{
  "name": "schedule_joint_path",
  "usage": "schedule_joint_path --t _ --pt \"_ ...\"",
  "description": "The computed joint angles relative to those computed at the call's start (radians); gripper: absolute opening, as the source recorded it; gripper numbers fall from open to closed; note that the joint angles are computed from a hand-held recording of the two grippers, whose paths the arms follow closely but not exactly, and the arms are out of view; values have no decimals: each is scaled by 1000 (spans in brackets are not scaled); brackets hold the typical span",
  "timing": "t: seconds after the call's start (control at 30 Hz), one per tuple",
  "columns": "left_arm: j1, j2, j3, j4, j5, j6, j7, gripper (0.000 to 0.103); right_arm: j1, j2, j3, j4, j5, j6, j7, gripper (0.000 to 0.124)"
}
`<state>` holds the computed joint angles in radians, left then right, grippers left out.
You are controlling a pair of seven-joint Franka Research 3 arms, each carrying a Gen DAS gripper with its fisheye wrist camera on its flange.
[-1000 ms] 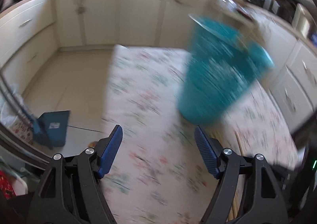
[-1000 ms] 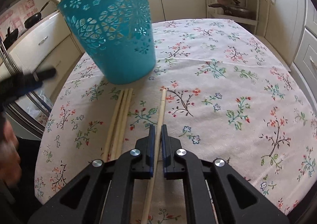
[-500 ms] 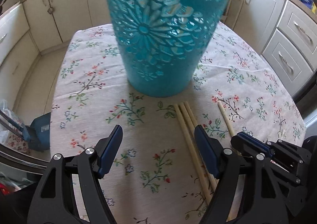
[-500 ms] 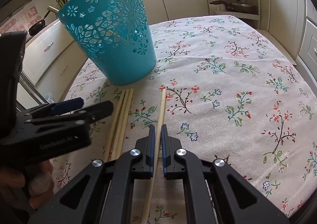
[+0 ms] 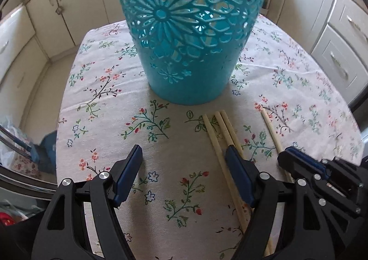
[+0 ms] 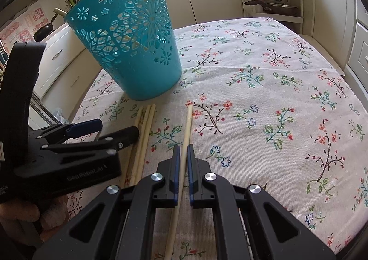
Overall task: Organize utensils
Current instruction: 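Move the left tool back to the bundle and grasp one chopstick, then lift the chopstick with the left tool and drop it into the teal cup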
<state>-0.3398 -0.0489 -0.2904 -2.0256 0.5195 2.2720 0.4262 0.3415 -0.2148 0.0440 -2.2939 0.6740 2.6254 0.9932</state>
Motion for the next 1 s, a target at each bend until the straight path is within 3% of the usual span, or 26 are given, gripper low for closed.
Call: schedule_joint_path --t 0.1,0.2,0.27,0.33,0.7,0.87,1.0 --pt "-3 8 -2 6 20 11 7 61 -2 22 7 25 -22 -6 12 10" --pt "-2 6 1 1 24 40 20 39 -5 48 16 52 -52 -6 35 10" --pt "-1 -1 4 -8 12 64 33 18 -5 54 20 58 -67 -1 38 10" --pt "3 -7 8 -19 -15 94 55 9 -2 54 19 54 -64 9 26 10" --pt "-11 -59 -2 -13 -115 98 244 5 1 55 6 48 22 9 -30 10" --pt "-4 -153 27 -12 -234 167 379 5 -1 54 8 48 25 10 -32 10" --pt "47 -210 42 38 -220 246 376 5 -1 58 7 53 35 3 -34 10"
